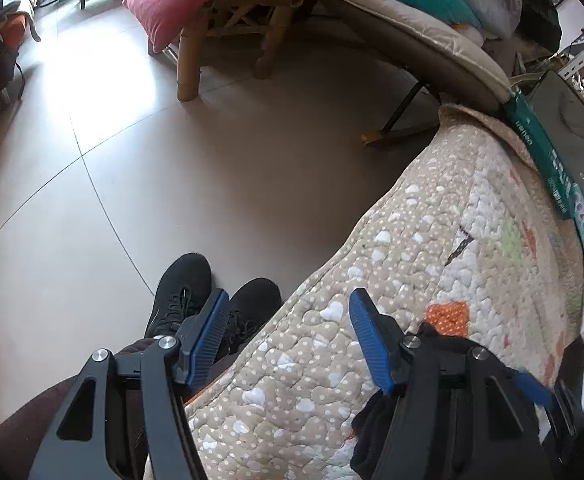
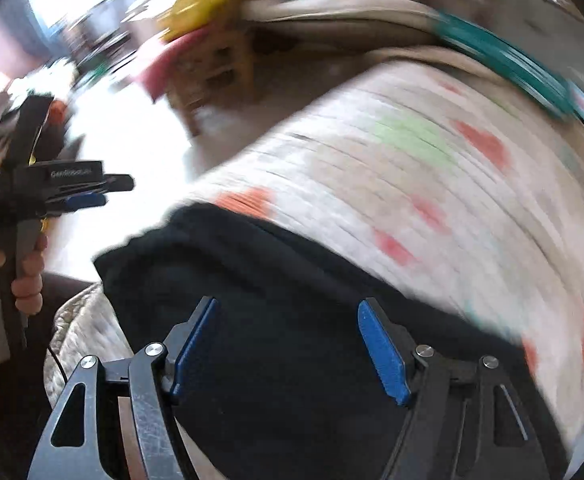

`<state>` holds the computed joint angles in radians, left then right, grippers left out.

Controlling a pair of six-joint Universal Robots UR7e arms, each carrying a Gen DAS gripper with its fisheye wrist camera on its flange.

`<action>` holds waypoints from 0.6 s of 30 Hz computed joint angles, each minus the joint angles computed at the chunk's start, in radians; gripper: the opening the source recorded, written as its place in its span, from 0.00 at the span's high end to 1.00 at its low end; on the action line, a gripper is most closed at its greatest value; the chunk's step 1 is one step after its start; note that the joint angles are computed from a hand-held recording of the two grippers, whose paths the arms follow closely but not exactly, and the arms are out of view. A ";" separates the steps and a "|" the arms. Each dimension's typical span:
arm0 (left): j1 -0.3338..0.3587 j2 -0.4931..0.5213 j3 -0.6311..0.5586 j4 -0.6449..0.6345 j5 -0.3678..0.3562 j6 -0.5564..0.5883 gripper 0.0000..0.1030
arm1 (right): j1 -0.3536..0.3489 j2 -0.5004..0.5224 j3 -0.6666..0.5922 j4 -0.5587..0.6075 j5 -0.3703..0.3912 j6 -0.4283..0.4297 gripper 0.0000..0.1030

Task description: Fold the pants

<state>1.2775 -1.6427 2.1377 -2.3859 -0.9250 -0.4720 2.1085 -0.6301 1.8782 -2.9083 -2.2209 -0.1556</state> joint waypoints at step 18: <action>0.042 0.021 -0.011 0.016 -0.179 0.073 0.38 | -0.066 0.188 -0.324 0.348 0.206 -0.136 0.72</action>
